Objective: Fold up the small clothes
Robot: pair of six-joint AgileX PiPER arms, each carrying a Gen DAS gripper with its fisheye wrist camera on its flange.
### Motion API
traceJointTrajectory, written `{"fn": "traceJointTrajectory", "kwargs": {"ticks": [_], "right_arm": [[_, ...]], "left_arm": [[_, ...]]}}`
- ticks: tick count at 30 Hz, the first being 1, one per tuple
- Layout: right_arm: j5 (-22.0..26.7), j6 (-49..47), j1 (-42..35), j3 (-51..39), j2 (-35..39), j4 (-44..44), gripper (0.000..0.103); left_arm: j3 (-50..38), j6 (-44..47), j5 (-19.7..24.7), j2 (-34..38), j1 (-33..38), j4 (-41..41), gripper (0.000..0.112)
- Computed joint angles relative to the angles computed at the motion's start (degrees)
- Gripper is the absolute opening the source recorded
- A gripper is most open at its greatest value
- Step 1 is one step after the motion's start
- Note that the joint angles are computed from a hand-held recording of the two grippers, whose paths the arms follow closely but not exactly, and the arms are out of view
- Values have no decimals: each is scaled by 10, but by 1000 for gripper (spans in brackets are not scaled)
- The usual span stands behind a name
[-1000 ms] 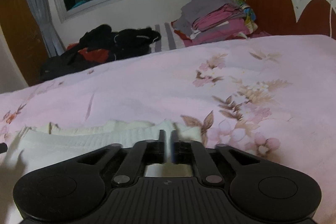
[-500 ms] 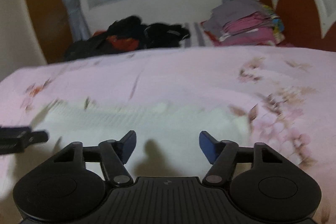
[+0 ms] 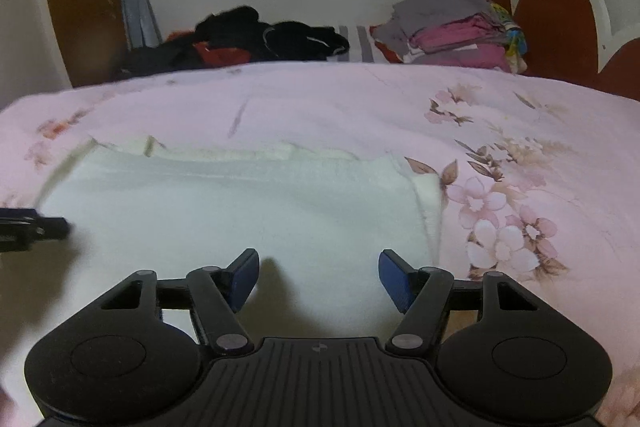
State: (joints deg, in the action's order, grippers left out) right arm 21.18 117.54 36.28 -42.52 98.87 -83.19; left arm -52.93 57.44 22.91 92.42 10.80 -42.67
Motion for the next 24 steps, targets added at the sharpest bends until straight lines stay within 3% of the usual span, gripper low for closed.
{"fn": "traceJointTrajectory", "kwargs": {"ticks": [5,7,12,16,20,24], "right_arm": [[27,-28,45,1,12,38,66],[28,1,43,17,7,21,66],[67,-24,81,28,-37,86,66],[83,-81,100,16,-6,165,66],[95,-34,124,36,-41,155,66],[119,-92,142,26,-37,220,66]], "left_arm": [[33,83,41,-42,27,-52,61],[34,79,48,-29,39,-32,61],[48,115,66,-29,70,-58,61],[58,170,71,-27,84,-90,62],[49,119,90,-35,86,-52,62],[48,86,106,-46,90,-23,65]]}}
